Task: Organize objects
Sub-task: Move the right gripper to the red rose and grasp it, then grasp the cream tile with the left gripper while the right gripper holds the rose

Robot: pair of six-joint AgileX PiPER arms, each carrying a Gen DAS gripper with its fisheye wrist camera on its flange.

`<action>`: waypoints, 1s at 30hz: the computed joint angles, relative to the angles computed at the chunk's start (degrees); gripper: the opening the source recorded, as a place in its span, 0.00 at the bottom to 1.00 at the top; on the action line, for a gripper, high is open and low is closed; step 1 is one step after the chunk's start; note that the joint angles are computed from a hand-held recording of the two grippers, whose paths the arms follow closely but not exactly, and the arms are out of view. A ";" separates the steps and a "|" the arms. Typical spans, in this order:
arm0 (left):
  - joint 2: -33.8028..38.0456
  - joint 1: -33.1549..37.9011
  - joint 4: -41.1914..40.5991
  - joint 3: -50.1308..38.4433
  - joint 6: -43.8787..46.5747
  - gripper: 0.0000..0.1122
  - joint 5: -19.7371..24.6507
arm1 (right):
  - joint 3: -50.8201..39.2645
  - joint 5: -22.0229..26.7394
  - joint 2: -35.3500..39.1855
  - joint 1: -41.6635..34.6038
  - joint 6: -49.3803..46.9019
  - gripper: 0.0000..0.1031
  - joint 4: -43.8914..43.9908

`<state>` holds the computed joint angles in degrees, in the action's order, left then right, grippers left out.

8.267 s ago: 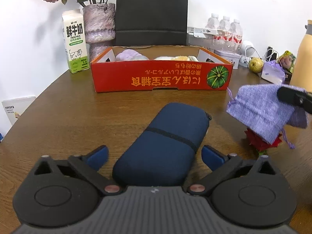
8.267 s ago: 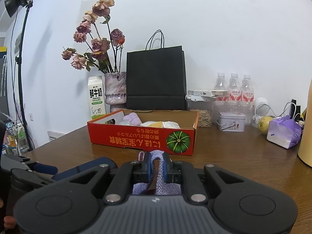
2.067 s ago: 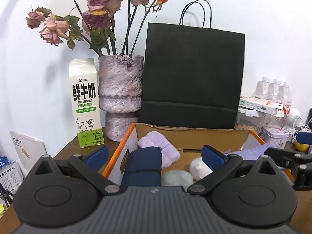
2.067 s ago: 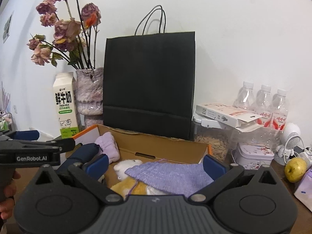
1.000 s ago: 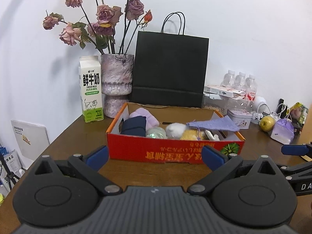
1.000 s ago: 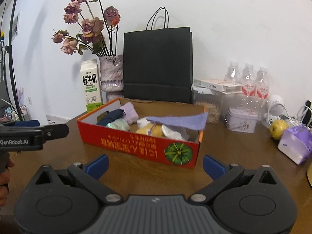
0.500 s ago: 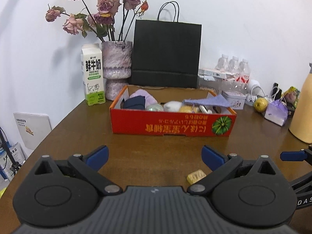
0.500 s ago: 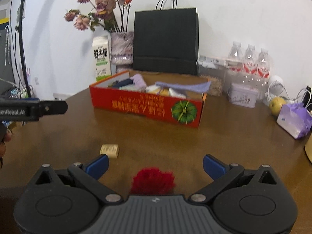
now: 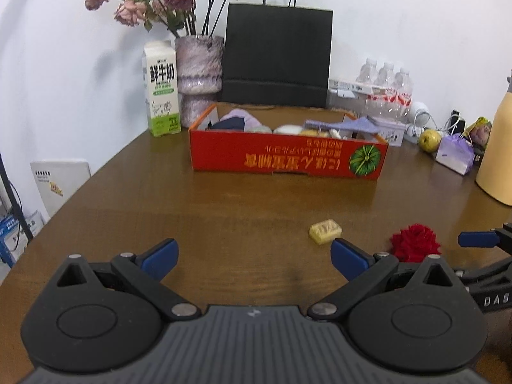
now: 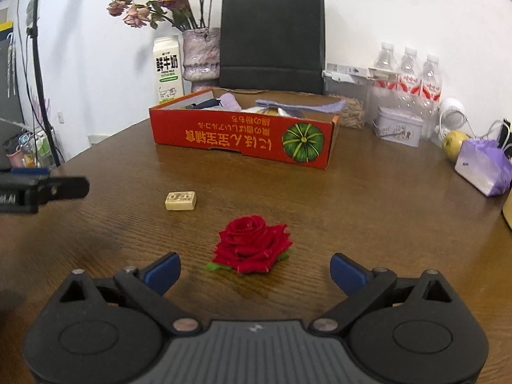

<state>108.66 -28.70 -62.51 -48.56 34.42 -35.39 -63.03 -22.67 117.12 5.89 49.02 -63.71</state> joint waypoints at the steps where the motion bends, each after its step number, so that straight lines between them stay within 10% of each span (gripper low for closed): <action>1: 0.10 -0.07 0.05 0.23 -0.53 0.92 0.12 | -0.11 -0.43 0.23 -0.14 0.30 0.94 -0.24; 10: 1.08 -0.10 -1.52 0.06 -0.76 0.92 0.13 | -2.36 -0.40 2.41 0.87 -1.06 0.93 -0.22; 30: 4.02 0.19 -5.36 -5.44 4.81 0.92 2.41 | -7.75 -2.81 5.91 -0.45 11.52 0.44 -10.11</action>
<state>112.69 -28.51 -67.87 -53.99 39.23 -32.98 -70.77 -25.48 123.03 5.44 60.54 -73.82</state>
